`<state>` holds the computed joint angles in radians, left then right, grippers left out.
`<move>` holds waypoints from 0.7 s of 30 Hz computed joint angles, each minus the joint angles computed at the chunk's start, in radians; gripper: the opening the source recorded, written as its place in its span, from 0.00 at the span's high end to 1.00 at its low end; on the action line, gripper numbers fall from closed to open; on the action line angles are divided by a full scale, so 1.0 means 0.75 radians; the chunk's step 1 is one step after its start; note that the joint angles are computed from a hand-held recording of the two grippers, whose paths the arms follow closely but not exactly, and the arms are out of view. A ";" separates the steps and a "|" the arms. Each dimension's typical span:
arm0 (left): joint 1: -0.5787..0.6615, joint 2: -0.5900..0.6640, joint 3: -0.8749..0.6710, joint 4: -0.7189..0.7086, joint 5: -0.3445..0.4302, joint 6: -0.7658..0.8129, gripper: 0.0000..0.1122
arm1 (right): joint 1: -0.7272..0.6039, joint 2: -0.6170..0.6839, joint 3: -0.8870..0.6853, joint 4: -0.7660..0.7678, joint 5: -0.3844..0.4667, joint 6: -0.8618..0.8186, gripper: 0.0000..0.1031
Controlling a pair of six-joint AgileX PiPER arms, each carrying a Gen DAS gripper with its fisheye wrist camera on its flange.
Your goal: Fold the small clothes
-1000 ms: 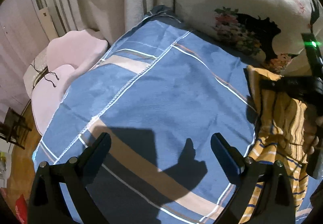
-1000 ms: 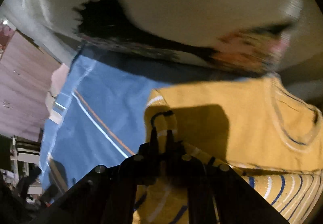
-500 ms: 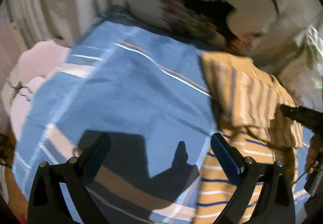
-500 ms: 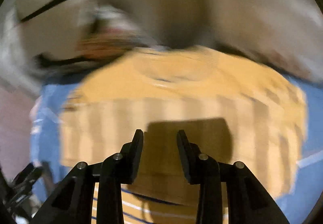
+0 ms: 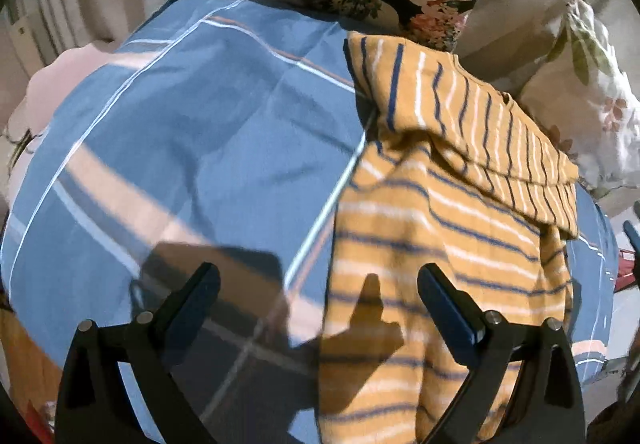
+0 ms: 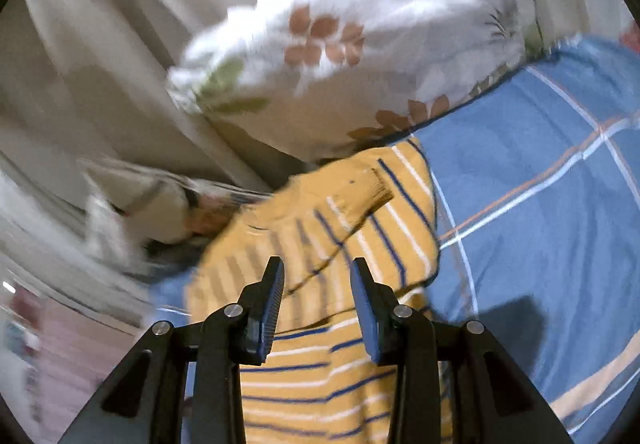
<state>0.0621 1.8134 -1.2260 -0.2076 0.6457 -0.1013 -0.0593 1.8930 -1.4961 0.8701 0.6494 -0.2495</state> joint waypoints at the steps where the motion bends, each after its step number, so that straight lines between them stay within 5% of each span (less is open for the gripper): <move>1: -0.010 -0.050 0.066 0.009 -0.018 -0.025 0.12 | -0.055 -0.019 0.026 0.102 0.086 -0.063 0.64; 3: -0.029 -0.124 0.170 0.033 -0.045 -0.074 0.12 | -0.088 -0.040 0.070 0.146 0.205 -0.138 0.64; 8: -0.050 -0.251 0.409 -0.038 -0.087 -0.064 0.12 | -0.083 -0.145 0.312 -0.157 0.329 -0.247 0.64; 14: -0.140 -0.324 0.589 -0.062 -0.176 -0.078 0.12 | -0.116 -0.129 0.626 -0.127 0.327 -0.459 0.64; 21: -0.054 -0.402 0.676 -0.569 -0.110 0.379 0.12 | -0.080 -0.118 0.693 0.002 0.387 -0.562 0.64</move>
<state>0.0215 1.5122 -0.7187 -0.6343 0.5633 0.1830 -0.1191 1.8048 -0.9767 0.8715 0.9395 -0.6711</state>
